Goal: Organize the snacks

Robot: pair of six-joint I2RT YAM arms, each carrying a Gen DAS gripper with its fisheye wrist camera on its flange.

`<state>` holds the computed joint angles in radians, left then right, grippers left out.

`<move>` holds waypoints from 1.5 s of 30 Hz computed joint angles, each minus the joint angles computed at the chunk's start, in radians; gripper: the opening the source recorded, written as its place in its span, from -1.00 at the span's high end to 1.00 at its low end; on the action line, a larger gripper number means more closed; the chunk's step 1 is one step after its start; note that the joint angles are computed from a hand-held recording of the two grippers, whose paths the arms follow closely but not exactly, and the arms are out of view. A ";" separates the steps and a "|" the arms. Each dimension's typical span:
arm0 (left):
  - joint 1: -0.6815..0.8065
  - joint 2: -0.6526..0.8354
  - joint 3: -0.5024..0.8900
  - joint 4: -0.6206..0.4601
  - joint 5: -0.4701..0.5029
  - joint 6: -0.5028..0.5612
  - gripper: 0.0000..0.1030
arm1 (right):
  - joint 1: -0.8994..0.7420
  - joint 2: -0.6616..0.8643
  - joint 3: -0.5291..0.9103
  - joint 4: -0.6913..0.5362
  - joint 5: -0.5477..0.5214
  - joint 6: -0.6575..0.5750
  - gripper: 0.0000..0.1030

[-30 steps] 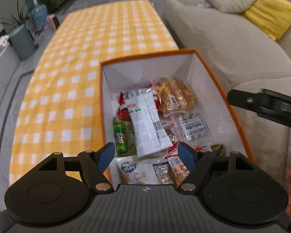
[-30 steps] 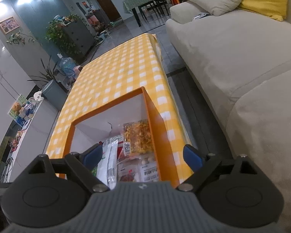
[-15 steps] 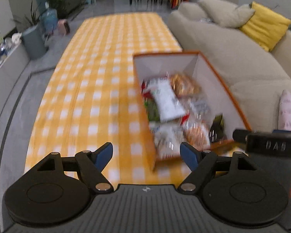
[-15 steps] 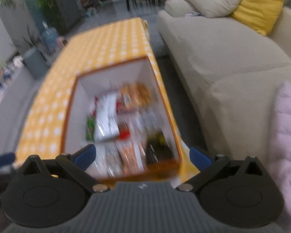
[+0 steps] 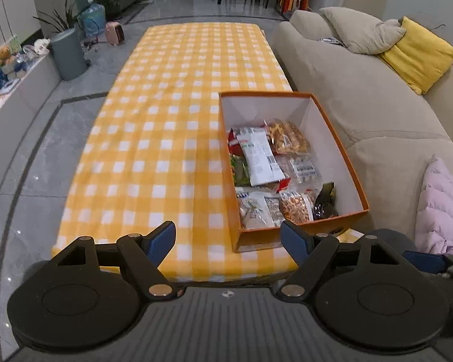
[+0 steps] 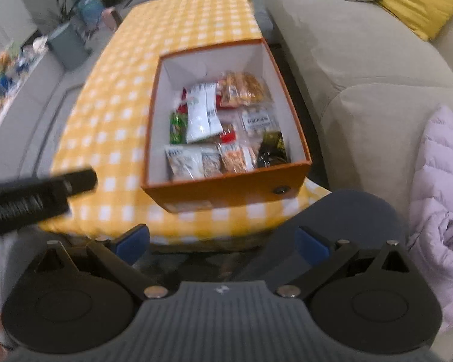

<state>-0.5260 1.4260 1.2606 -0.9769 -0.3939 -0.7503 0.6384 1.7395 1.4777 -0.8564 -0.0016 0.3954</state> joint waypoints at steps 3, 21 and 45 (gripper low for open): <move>-0.003 -0.012 0.027 -0.022 -0.013 -0.018 -0.79 | 0.010 0.005 0.063 -0.046 0.026 0.033 -0.94; -0.037 0.014 0.059 -0.069 -0.086 -0.018 -0.79 | 0.059 0.006 0.128 -0.094 0.171 -0.003 -0.94; -0.031 0.009 0.062 -0.070 -0.081 -0.026 -0.79 | 0.059 0.009 0.136 -0.095 0.138 0.022 -0.94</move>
<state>-0.5567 1.4349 1.3229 -1.0469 -0.4749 -0.7759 0.6974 1.7486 1.6138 -0.9510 0.1368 0.4176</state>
